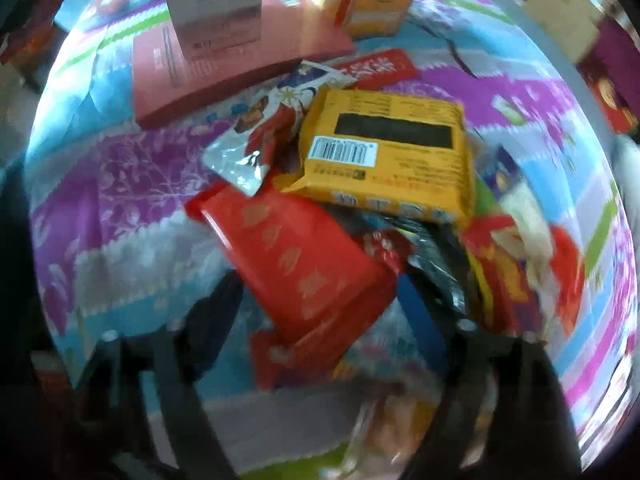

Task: Organize snacks
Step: 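Grasp the red packet from the pile with the right tool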

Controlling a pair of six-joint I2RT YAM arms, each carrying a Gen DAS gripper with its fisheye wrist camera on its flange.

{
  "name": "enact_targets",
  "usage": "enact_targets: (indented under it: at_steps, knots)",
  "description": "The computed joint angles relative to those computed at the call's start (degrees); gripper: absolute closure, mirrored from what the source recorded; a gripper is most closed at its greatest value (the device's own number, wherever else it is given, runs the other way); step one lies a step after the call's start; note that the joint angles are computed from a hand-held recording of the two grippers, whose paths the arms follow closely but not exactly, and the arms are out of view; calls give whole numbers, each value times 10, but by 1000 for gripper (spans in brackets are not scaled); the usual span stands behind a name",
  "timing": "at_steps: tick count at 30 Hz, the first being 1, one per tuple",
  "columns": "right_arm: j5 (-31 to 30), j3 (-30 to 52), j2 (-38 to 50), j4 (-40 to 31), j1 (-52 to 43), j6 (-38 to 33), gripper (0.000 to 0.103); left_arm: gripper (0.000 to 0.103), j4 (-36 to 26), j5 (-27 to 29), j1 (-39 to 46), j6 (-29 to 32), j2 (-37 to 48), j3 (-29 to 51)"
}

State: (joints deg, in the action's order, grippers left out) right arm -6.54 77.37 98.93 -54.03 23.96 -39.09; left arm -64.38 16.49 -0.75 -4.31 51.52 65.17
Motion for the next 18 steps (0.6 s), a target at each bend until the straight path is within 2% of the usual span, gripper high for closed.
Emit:
enact_targets:
  at_steps: [3, 6, 7, 14, 18]
  knots:
    - [4, -3, 5, 11, 4, 9, 21, 61, 5, -1, -2, -3, 6, 2]
    - [-10, -41, -27, 35, -1, 46, 27, 61, 7, 2, -4, -8, 5, 5]
    - [-22, -59, -46, 39, -4, 55, 39, 61, 7, 3, -6, -10, 4, 7]
    - [-49, -148, -209, 25, 10, 112, 41, 61, -12, 10, 7, -5, -13, 12]
    - [-40, -133, -275, 6, 51, 155, 42, 61, -30, 39, 57, 17, -20, 27]
